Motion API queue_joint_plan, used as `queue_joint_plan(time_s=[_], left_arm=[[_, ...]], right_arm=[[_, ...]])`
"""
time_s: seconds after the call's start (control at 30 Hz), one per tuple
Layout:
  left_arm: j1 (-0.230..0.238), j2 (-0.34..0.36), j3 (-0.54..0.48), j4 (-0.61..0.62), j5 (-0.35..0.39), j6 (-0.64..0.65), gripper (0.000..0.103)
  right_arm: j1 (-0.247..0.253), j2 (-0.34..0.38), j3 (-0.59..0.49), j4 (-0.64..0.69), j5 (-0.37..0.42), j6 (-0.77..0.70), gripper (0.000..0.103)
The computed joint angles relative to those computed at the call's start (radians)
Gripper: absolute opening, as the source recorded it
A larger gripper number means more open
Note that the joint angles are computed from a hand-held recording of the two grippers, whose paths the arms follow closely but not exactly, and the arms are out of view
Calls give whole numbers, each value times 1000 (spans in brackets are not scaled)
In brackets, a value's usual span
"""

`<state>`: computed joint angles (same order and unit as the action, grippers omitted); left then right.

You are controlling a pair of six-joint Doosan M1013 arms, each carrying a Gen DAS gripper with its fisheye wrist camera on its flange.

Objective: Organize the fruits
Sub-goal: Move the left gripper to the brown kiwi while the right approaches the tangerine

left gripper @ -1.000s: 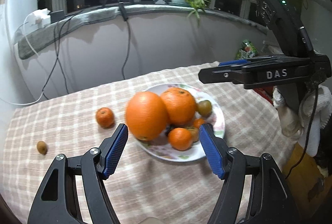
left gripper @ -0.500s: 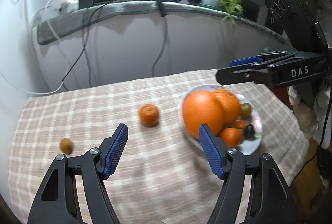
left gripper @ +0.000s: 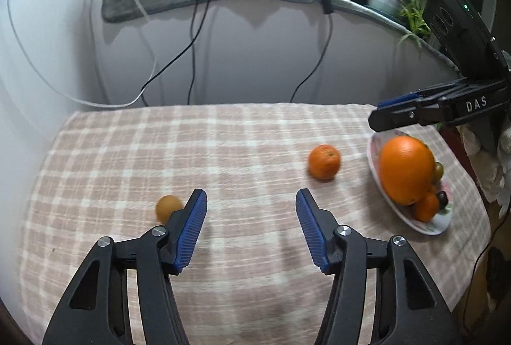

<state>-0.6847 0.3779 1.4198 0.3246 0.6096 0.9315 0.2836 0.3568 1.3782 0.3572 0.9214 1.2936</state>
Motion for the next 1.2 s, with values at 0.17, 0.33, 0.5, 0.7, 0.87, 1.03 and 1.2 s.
queue_joint_plan(time_s=[0.17,0.33,0.5,0.7,0.87,1.03,1.2], left_arm=[[25,5,4,-42,13,15,53],[45,7,6,-50,25,-1,50],[53,8,8,-49,34,-9,50],[58,11,10,-60,43,-6,48],[64,11,13,-78,43,2,47],[67,14,14,-95,50,18,44],[71,20,8,-105,56,27,41]], right_arm=[[16,37,-43,-19,53,6,71],[29,67,-81,-50,101,18,67],[35,86,-106,-63,125,12,66],[44,107,-129,-89,151,20,66],[56,122,-149,-129,181,33,64],[64,146,-178,-155,221,46,61],[76,159,-193,-186,244,55,57]])
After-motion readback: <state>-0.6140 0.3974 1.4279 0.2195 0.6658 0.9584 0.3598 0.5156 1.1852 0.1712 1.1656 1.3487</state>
